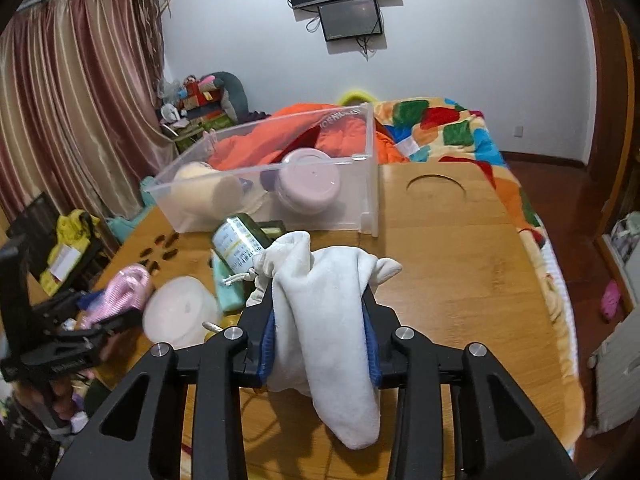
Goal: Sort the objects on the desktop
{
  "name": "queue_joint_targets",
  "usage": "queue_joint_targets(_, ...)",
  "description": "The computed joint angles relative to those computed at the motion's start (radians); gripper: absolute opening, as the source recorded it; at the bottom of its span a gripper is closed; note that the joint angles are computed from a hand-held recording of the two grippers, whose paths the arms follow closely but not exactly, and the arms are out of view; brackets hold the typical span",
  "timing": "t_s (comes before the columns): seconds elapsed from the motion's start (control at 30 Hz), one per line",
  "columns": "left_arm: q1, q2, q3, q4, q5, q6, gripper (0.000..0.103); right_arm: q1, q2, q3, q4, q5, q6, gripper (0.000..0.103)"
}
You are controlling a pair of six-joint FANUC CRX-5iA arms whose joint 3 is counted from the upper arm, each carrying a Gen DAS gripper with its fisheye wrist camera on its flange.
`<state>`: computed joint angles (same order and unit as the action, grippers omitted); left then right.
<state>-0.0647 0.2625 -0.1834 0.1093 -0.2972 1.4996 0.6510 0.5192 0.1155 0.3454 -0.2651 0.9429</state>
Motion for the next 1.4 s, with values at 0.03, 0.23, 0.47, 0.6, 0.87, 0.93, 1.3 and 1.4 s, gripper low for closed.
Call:
queue_joint_targets(0.03,0.0,0.001,0.0,0.005,0.002,-0.004,0.064,-0.001,0.008,0.01,0.002,-0.021,0.0,0.032)
queue_joint_targets(0.23,0.001,0.004,-0.009,0.063,0.023,-0.042,0.061,-0.015,0.026,0.034,-0.011,-0.064,0.002,0.033)
queue_joint_targets(0.47,-0.003,0.011,-0.022,0.161,0.048,-0.13,0.06,-0.03,0.033,0.076,-0.085,-0.136,0.053,0.051)
queue_joint_targets(0.6,-0.004,0.019,-0.021,0.198,0.054,-0.159,0.059,-0.034,0.016,0.068,-0.122,-0.114,0.085,0.051)
queue_joint_targets(0.87,-0.015,0.021,-0.065,0.415,0.106,-0.349,0.059,-0.012,0.001,0.071,-0.082,-0.035,0.147,0.058)
queue_joint_targets(0.93,-0.016,0.021,-0.064,0.421,0.111,-0.357,0.059,-0.004,0.018,0.127,-0.164,-0.06,0.266,0.058)
queue_joint_targets(1.3,-0.017,0.026,-0.053,0.459,0.116,-0.382,0.059,0.027,0.219,0.478,-0.329,-0.339,0.552,0.057)
queue_joint_targets(1.4,-0.022,0.031,-0.06,0.527,0.133,-0.433,0.059,0.028,0.246,0.512,-0.321,-0.359,0.552,0.05)
